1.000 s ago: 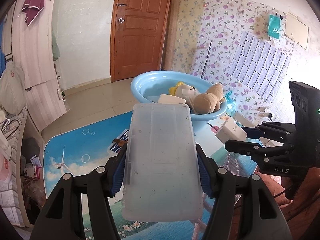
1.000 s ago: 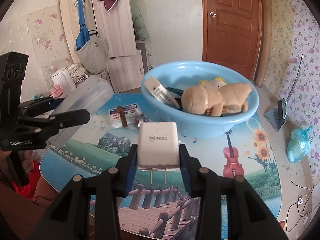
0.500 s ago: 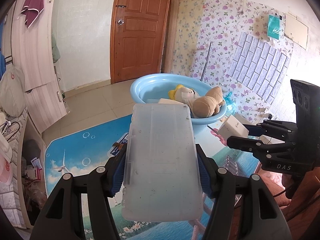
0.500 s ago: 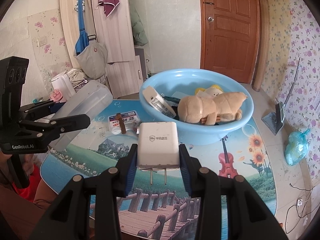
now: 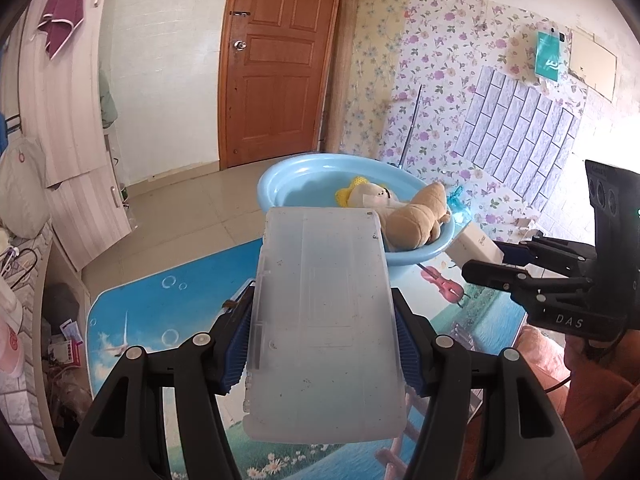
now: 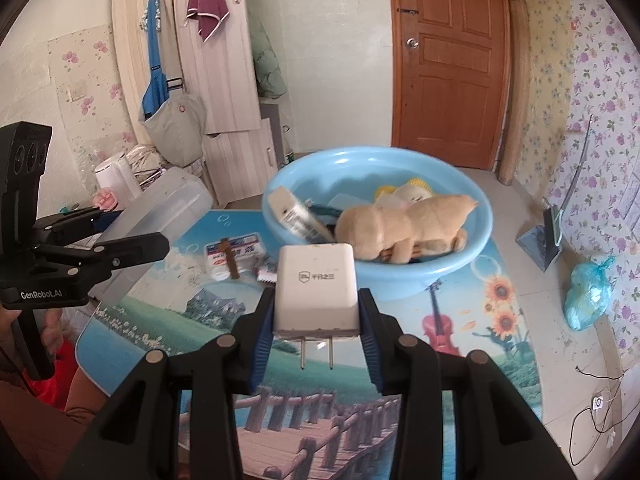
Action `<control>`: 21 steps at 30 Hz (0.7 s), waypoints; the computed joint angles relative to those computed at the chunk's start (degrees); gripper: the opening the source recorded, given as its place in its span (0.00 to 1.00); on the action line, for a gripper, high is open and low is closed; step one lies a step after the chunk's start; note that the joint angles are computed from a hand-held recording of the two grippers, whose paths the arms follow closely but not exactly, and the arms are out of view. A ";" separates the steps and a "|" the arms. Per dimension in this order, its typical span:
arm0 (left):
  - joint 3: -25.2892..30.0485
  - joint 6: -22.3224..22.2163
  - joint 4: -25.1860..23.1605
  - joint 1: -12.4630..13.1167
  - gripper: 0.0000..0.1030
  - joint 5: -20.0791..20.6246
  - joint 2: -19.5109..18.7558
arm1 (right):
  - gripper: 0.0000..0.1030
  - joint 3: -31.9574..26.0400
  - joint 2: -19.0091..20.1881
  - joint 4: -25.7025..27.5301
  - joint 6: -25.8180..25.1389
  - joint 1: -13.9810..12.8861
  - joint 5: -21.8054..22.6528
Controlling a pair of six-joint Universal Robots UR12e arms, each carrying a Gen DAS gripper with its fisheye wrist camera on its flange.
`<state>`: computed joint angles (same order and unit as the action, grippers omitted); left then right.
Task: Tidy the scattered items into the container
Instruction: 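Carry the clear box and charger over the basin and release both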
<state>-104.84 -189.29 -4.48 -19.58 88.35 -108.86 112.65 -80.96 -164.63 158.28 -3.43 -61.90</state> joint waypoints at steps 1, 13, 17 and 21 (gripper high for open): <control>0.38 0.26 0.00 -0.05 0.60 -0.09 -0.23 | 0.37 -0.14 0.15 -0.39 0.60 -0.18 -0.07; 7.25 2.96 -1.26 -0.08 0.60 -1.56 -4.12 | 0.37 -3.76 2.93 -2.18 2.22 -0.44 0.10; 11.08 4.02 -2.94 0.14 0.60 -2.27 -6.42 | 0.37 -5.88 4.68 -2.02 2.06 -0.13 0.18; 14.53 5.38 -5.16 0.53 0.60 -3.28 -8.64 | 0.37 -7.95 6.40 -1.91 2.38 0.08 0.50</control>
